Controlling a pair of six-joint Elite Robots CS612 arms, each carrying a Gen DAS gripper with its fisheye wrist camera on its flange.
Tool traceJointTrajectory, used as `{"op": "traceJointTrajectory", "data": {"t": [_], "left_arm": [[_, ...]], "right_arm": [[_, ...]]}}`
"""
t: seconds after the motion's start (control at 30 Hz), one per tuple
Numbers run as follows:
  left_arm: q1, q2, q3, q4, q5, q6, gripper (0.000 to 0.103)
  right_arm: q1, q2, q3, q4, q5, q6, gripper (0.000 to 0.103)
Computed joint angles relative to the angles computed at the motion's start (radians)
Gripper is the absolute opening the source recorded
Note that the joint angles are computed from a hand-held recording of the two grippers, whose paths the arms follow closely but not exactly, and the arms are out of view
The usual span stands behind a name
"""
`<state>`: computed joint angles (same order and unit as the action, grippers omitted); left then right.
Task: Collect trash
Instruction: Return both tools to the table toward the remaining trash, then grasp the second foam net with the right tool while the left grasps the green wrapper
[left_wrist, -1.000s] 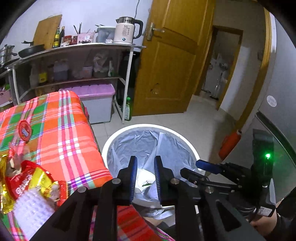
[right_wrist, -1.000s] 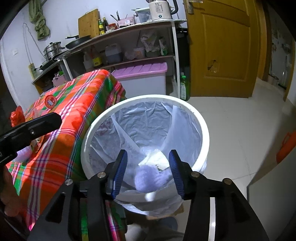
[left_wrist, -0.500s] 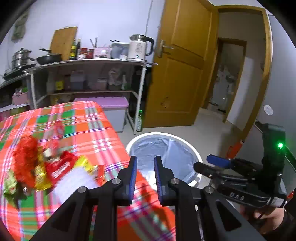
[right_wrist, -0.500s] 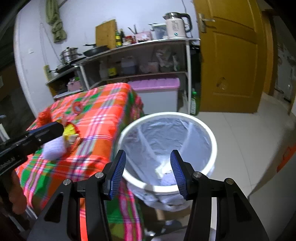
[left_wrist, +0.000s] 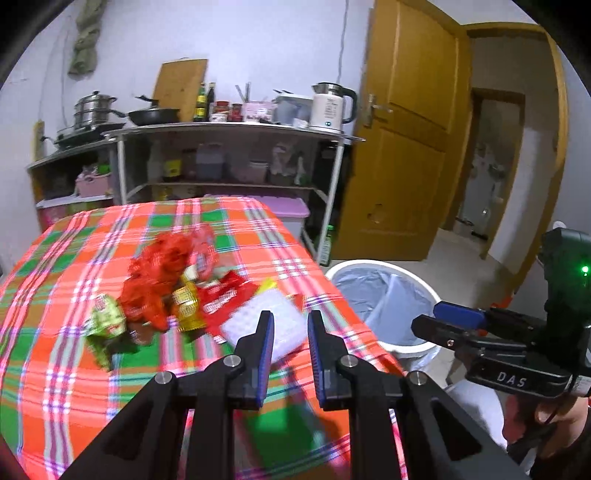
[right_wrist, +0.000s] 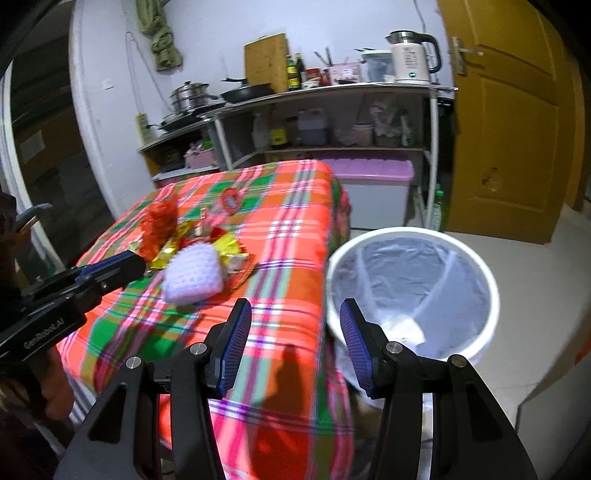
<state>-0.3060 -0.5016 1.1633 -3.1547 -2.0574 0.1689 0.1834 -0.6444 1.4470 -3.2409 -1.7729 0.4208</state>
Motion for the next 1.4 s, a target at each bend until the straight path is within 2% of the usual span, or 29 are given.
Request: {"op": "traceJointTrajectory", "data": {"t": [0.2, 0.27, 0.33, 0.67, 0.8, 1.2, 1.4], "left_arm": [[0.017, 0.003, -0.002, -0.012, 0.064, -0.02, 0.019], [0.023, 0.006, -0.007, -0.016, 0.077, -0.032, 0.034], [0.028, 0.012, -0.016, -0.025, 0.092, -0.048, 0.041], [0.049, 0.048, -0.088, -0.007, 0.2, -0.102, 0.044], [0.055, 0.075, -0.141, 0.034, 0.231, -0.12, 0.052], [0.064, 0.15, -0.296, 0.231, 0.213, -0.175, 0.053], [0.061, 0.163, -0.315, 0.272, 0.229, -0.178, 0.053]], "right_arm": [[0.007, 0.023, -0.045, 0.027, 0.051, -0.028, 0.051], [0.008, 0.03, -0.063, 0.039, 0.063, -0.042, 0.051], [0.01, 0.039, -0.083, 0.052, 0.078, -0.056, 0.051], [0.009, 0.086, -0.183, 0.107, 0.136, -0.094, 0.051], [0.006, 0.102, -0.216, 0.134, 0.152, -0.096, 0.051], [-0.003, 0.142, -0.296, 0.2, 0.202, -0.106, 0.051], [-0.004, 0.154, -0.315, 0.24, 0.229, -0.106, 0.051]]}}
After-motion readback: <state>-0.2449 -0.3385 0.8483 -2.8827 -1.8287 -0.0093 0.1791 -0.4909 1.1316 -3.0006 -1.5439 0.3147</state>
